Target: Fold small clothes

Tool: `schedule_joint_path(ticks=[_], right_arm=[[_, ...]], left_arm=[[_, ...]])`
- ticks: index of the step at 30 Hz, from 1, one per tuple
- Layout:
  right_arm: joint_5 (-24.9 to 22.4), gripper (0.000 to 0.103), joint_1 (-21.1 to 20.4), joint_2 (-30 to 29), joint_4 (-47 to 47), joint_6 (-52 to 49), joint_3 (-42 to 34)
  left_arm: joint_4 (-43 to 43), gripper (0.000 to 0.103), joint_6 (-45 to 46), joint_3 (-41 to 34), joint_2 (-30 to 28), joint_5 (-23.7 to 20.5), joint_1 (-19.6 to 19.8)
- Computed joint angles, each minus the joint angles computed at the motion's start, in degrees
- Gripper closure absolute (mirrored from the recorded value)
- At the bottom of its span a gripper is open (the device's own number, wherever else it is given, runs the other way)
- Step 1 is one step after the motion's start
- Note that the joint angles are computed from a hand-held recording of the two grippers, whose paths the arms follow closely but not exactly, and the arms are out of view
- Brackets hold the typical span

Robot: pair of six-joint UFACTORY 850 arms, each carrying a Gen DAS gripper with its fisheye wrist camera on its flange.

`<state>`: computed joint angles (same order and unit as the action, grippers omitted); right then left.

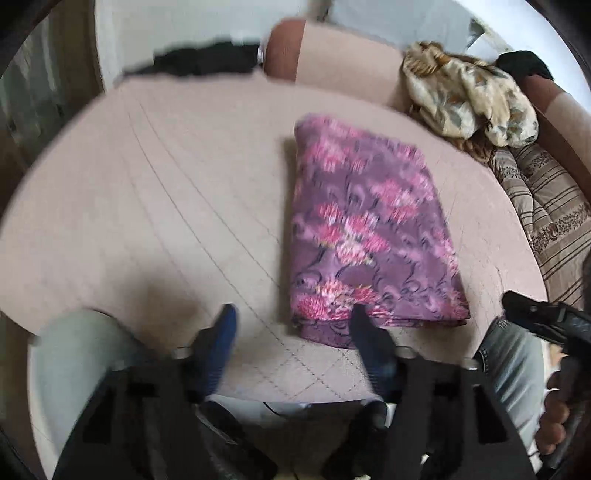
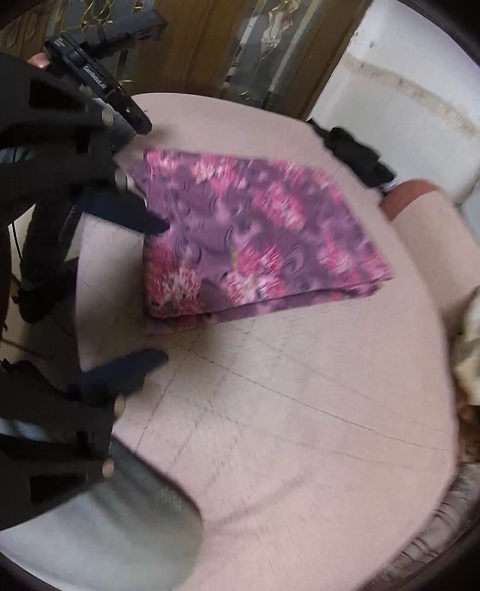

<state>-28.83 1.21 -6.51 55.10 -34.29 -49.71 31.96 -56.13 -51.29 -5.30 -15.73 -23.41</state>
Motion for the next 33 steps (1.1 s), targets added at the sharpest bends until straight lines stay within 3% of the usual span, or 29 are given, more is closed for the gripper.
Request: schedule_joint_path(ticks=[3,8,15,18,20,24,33], right_arm=[[1.6,0.024,1.3,4.7,-5.3,5.5,0.9],[4.5,0.019,4.6,14.7,-14.1,12.1,3.0],[6.7,0.017,11.8,26.4,-44.1,42.6,4.4],[5.8,0.017,13.5,29.2,-49.4,48.7,4.6],[5.4,0.017,15.6,30.9,-57.9,56.5,4.6],[5.1,0.017,18.6,33.0,-66.4,62.4,4.3],[2.6,0.017,21.9,34.0,-73.8,69.1,3.8]], left_arm=[[11.0,0.028,-11.1,0.4,3.5,-3.7,-2.8],[17.7,0.02,-17.1,-0.1,8.1,-10.1,-7.3],[25.5,0.018,-24.8,0.5,13.9,-19.8,-12.7],[30.2,0.016,-28.6,1.4,16.1,-23.2,-15.0],[31.9,0.016,-30.1,1.8,17.3,-25.1,-16.3],[29.9,0.016,-28.9,1.9,19.4,-25.1,-17.3],[25.9,0.016,-25.5,1.4,20.1,-25.5,-18.1]])
